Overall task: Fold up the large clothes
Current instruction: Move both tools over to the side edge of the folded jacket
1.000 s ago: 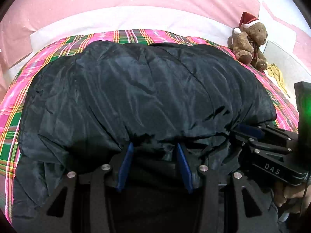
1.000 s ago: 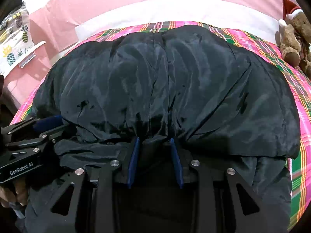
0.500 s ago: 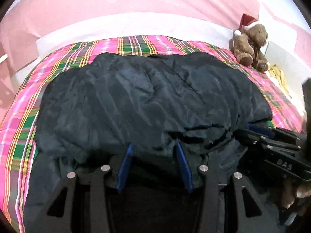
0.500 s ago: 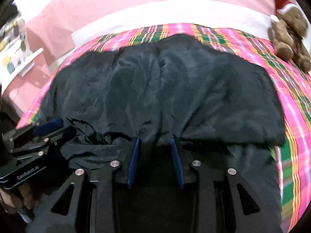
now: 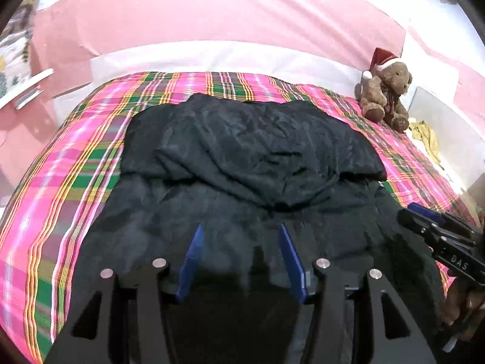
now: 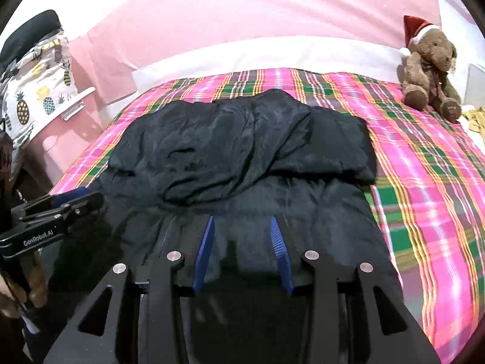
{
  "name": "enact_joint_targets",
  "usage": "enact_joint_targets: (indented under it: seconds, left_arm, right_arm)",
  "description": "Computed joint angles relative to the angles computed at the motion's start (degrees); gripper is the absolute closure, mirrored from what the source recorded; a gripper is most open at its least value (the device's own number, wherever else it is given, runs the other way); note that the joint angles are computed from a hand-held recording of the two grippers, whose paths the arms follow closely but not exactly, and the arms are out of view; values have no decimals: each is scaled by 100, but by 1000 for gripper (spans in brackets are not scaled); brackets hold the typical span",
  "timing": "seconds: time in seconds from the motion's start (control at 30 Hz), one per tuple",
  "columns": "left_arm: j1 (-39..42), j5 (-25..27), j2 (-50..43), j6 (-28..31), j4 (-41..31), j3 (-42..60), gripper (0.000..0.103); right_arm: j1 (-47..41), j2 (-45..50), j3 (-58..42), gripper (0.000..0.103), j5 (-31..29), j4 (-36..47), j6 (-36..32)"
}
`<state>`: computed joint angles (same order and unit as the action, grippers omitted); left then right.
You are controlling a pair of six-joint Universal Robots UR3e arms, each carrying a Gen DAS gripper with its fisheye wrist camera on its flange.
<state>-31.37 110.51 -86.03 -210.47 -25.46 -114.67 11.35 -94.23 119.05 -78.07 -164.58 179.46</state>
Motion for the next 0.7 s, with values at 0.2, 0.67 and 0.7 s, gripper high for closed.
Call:
enact_joint_targets:
  seconds: [0.2, 0.67, 0.7]
  left_arm:
    - [-679, 468, 564, -582, -269, -436, 49]
    - [-2266, 1507, 766, -1828, -1170, -443, 47]
    - [-2329, 1561, 754, -1894, -1234, -432, 47]
  right_arm:
    - [248, -1124, 911, 62, -333, 75, 71]
    - [314, -3060, 2219, 60, -387, 798, -2]
    - [225, -3210, 2294, 60, -319, 904, -40]
